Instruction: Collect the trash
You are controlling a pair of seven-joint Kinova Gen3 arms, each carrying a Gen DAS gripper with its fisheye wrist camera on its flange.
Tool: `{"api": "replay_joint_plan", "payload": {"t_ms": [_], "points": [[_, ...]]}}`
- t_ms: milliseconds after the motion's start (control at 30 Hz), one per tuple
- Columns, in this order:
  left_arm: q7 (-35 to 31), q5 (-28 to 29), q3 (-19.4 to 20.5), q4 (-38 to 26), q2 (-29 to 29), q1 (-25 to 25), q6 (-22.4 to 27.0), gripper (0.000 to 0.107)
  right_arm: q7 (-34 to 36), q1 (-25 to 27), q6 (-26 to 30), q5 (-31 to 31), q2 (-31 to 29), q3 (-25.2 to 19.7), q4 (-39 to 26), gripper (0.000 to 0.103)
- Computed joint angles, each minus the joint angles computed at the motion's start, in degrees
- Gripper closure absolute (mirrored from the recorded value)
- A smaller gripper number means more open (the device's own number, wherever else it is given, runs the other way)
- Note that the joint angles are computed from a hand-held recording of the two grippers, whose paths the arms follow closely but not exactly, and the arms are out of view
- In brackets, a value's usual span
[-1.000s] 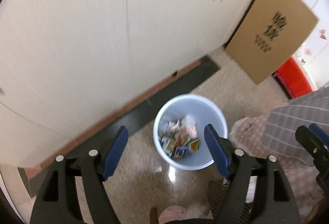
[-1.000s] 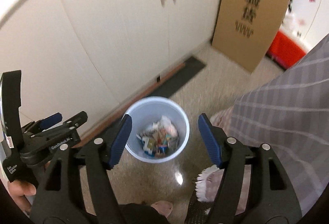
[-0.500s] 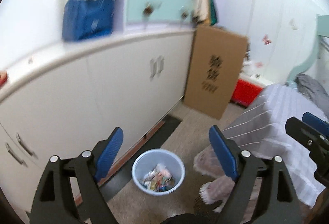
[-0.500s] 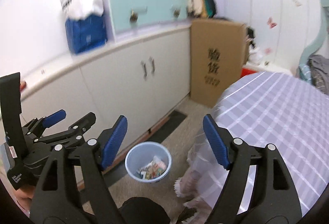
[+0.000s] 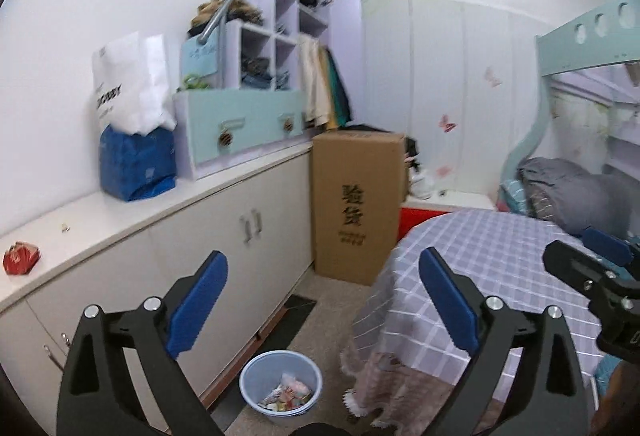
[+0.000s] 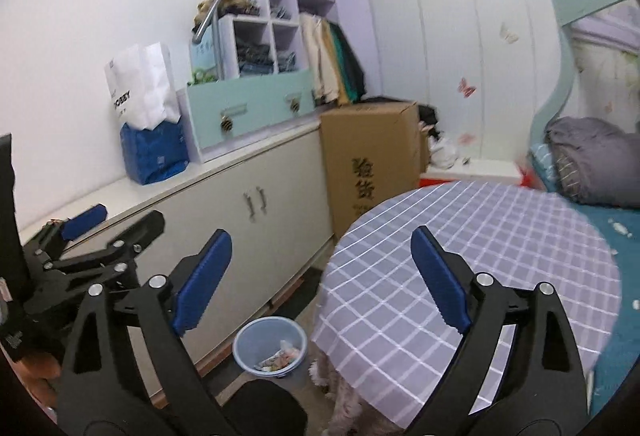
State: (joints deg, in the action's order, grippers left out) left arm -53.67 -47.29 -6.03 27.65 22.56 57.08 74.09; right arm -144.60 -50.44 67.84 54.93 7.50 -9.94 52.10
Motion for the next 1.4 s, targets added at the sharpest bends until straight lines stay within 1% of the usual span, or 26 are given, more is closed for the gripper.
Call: {"api": "replay_joint_plan", "payload": {"t_ms": [67,200,367,467,567,667,767,1067,1400], "points": [[-0.4,-0.9,-0.1,-1.1,0.0,1.8,0.4,0.011,-1.8,-1.6,1.9,3.1,-1.5,-0.6,1.5,0.012],[0.7,-1.6,0.2,0.0,-1.6,4.3,-0.2,0.010,-4.7,-3.1,6.4,8.9,-3.7,-3.9,4.3,0.010],[1.3,-0.3,2.9,1.6,-3.6,4.8,-1.0,0.010,-8.5,-3.8,11.8,15.1,-5.7,-8.2,7.7,0.009],[0.9,-1.3,3.3,1.8,-3.7,5.8,-1.0,0.010,-11.2,-3.9,14.8,18.2,-6.5,-10.4,9.4,0.008],[1.0,-2.8,3.2,2.3,-3.7,6.9,-1.4,0.010,-12.7,-3.0,15.5,18.6,-7.5,-11.9,10.9,0.008],[0.2,-3.7,3.4,1.8,-3.4,7.5,-1.4,0.010,-12.9,-2.5,17.5,20.0,-7.3,-13.2,11.3,0.008],[0.3,-4.6,3.0,1.9,-3.2,8.5,-1.5,0.010,-14.0,-1.8,17.3,18.9,-8.0,-13.3,12.3,0.008],[-1.8,-3.7,3.4,1.6,-2.9,8.9,-2.3,0.010,-15.8,-0.4,18.7,18.6,-8.6,-15.2,13.7,0.008],[-3.8,-3.6,3.2,1.7,-2.6,9.6,-2.7,0.010,-16.1,0.5,18.2,18.0,-9.0,-15.7,14.2,0.008]]}}
